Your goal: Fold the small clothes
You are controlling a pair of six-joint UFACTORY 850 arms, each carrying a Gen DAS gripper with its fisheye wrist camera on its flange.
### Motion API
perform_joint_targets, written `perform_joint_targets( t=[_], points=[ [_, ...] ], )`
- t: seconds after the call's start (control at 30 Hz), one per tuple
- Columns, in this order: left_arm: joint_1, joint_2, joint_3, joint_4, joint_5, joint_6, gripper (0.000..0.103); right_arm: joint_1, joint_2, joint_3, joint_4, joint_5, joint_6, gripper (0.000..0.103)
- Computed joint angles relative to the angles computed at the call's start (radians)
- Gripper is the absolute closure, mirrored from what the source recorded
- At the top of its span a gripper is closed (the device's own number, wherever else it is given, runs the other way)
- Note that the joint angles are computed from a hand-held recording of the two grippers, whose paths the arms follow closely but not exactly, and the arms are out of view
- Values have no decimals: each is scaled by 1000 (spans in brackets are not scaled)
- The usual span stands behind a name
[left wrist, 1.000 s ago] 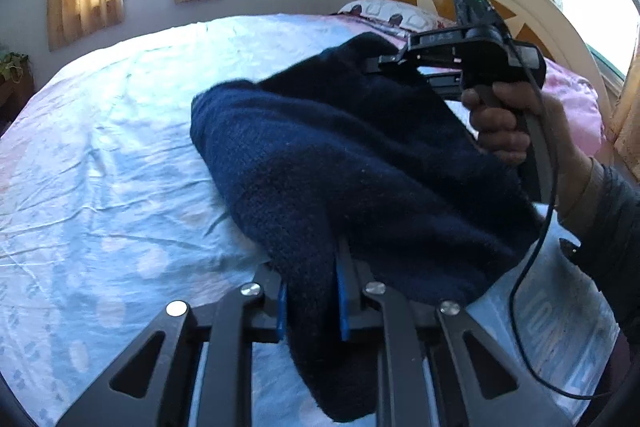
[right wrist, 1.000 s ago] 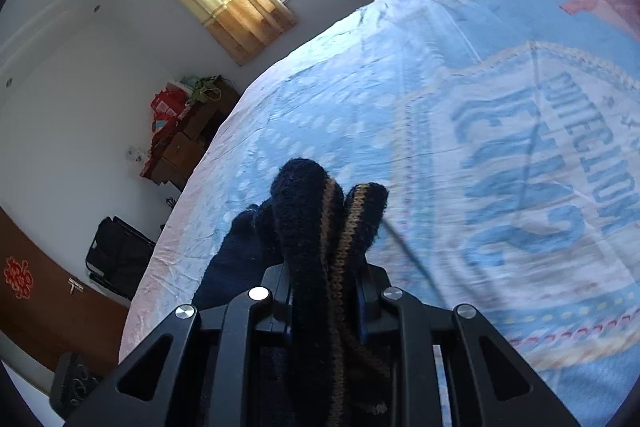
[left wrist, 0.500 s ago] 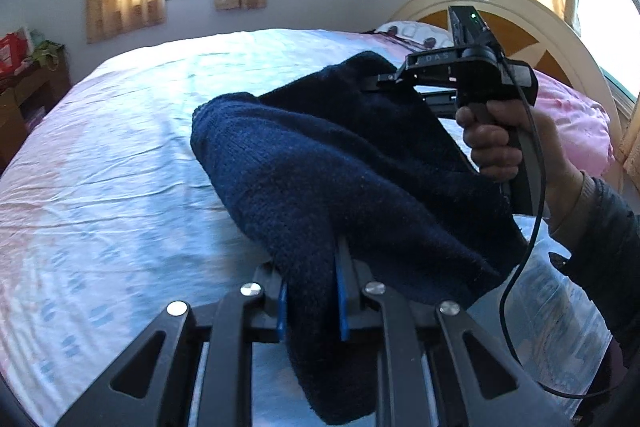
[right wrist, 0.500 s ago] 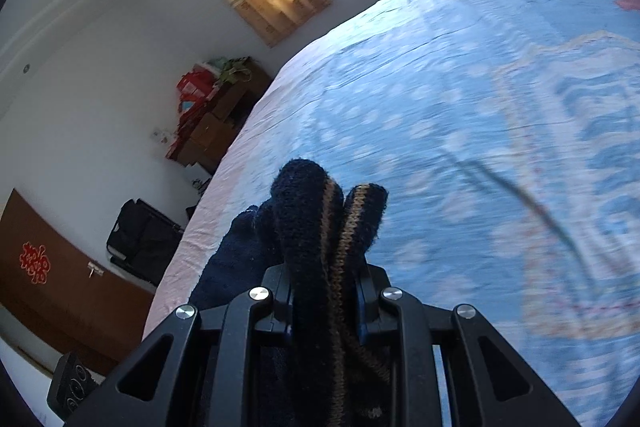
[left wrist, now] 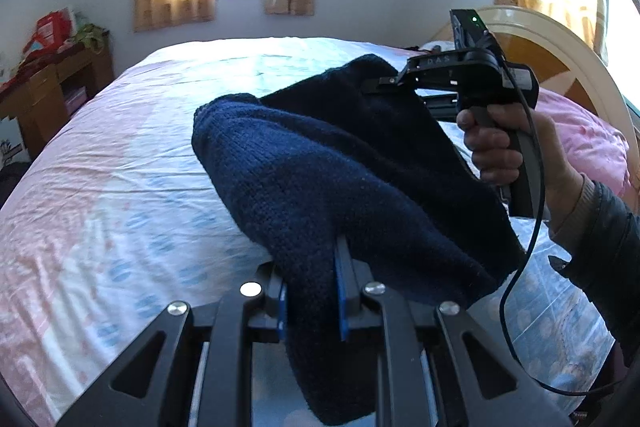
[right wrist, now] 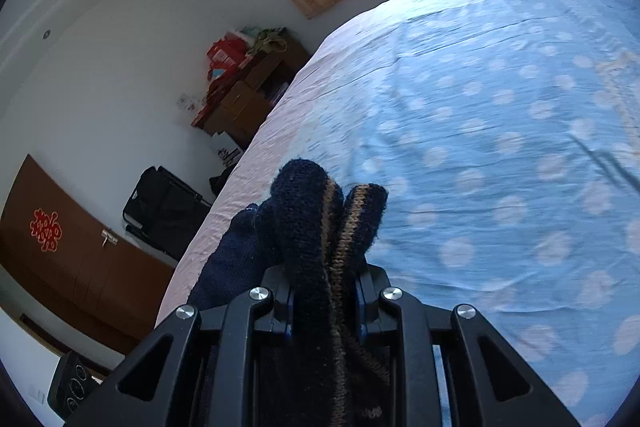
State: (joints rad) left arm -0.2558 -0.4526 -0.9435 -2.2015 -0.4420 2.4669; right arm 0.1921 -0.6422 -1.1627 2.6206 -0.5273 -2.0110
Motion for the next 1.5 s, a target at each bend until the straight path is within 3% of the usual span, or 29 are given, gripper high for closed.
perform_joint_targets(
  t=[0.83,1.5],
  points=[
    [38,121,191,-322,-11,199,84,161,-223,-366,-272,136,278,81],
    [62,120,224,-305,16,151,84,179,-353,-537,-594,189,624,81]
  ],
)
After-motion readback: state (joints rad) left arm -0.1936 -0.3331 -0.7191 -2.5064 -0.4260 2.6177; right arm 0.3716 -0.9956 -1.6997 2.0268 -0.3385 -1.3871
